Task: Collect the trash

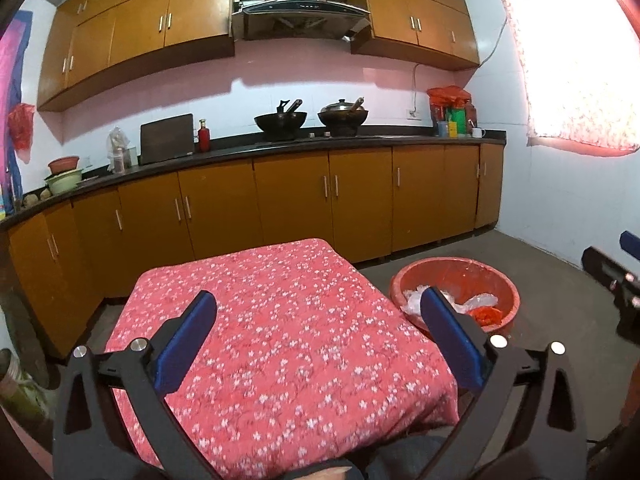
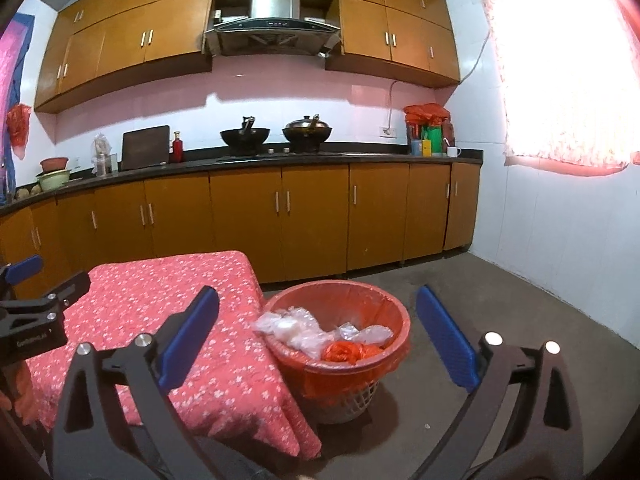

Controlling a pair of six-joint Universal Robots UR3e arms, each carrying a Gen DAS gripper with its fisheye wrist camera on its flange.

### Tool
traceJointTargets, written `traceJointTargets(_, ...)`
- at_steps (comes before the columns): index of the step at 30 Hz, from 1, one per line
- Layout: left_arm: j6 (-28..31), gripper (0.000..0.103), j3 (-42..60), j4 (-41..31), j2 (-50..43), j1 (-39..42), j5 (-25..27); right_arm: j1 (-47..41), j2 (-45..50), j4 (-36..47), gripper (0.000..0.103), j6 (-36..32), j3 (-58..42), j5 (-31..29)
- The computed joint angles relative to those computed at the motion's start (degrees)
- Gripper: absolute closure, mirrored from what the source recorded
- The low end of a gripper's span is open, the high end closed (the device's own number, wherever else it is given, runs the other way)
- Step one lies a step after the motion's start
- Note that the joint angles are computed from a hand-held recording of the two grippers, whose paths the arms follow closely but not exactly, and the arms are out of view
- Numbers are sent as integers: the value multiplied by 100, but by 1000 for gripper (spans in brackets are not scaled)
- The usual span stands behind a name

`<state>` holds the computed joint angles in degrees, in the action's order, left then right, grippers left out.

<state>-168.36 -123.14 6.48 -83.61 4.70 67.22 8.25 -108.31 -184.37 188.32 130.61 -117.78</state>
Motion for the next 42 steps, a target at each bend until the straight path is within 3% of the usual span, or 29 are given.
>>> traceJointTargets(11,155,2,-782,55,607,424,-160,1164,678,-238,4,277,-204,-1229)
traceJointTargets(22,141,2,-910,-247,835,769,-513,1067,589,-99,4,466,-135,-1248)
traceJointTargets(42,129,2,-966,-207,885,795,-530,1000,661,-178,4,485,-92,-1157)
